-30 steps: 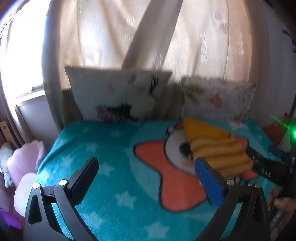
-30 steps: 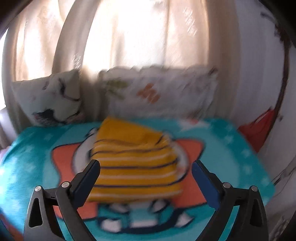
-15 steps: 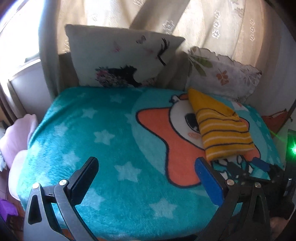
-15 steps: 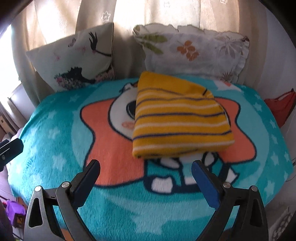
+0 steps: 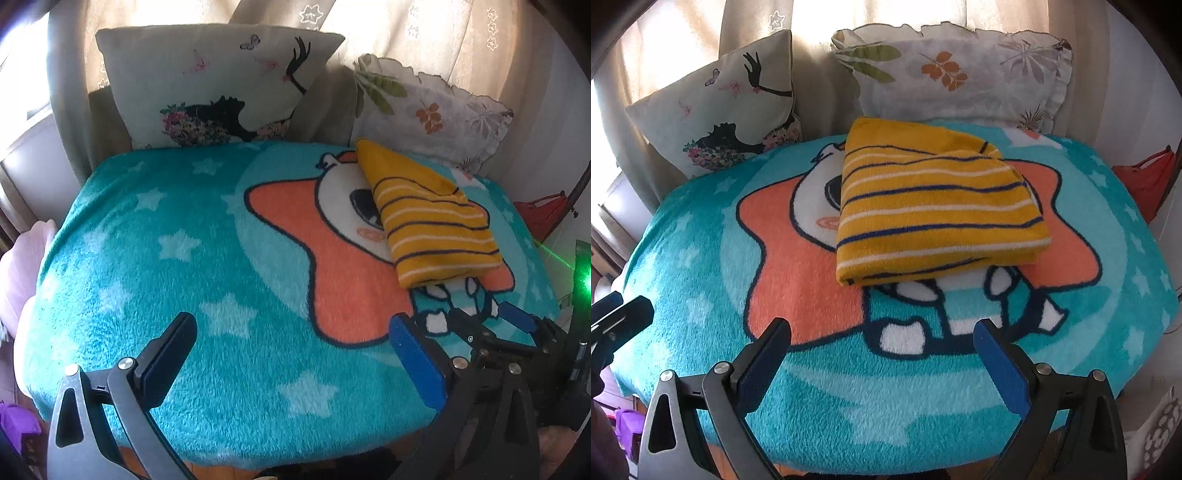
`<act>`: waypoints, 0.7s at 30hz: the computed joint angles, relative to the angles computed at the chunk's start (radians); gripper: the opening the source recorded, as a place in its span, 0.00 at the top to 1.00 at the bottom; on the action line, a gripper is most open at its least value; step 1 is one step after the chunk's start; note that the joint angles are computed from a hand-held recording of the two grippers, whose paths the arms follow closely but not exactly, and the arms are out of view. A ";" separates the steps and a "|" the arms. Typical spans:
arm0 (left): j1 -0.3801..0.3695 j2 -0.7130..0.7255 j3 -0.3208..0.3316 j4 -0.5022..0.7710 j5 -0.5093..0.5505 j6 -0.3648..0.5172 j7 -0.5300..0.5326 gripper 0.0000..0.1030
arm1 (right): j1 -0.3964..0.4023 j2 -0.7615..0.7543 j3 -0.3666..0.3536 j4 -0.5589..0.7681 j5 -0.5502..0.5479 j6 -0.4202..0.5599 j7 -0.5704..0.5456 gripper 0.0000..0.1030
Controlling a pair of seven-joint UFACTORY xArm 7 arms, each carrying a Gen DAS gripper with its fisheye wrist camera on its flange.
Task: Fold small clothes
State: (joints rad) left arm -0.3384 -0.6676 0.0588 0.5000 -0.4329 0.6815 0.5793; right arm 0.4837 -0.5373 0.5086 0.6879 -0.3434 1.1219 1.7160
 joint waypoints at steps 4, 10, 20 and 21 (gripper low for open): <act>0.007 0.010 -0.018 -0.004 0.014 0.004 -0.023 0.00 | 0.006 0.002 -0.003 -0.015 0.006 -0.022 0.003 0.02; -0.006 0.027 -0.056 0.000 0.031 -0.005 -0.072 0.00 | 0.016 -0.036 -0.022 -0.064 0.020 -0.050 -0.019 0.02; -0.063 0.094 -0.141 0.042 0.060 -0.049 -0.224 0.00 | -0.010 -0.248 -0.087 -0.208 0.063 -0.058 -0.146 0.02; -0.070 0.106 -0.151 0.049 0.063 -0.054 -0.246 0.00 | -0.014 -0.277 -0.099 -0.226 0.068 -0.057 -0.173 0.02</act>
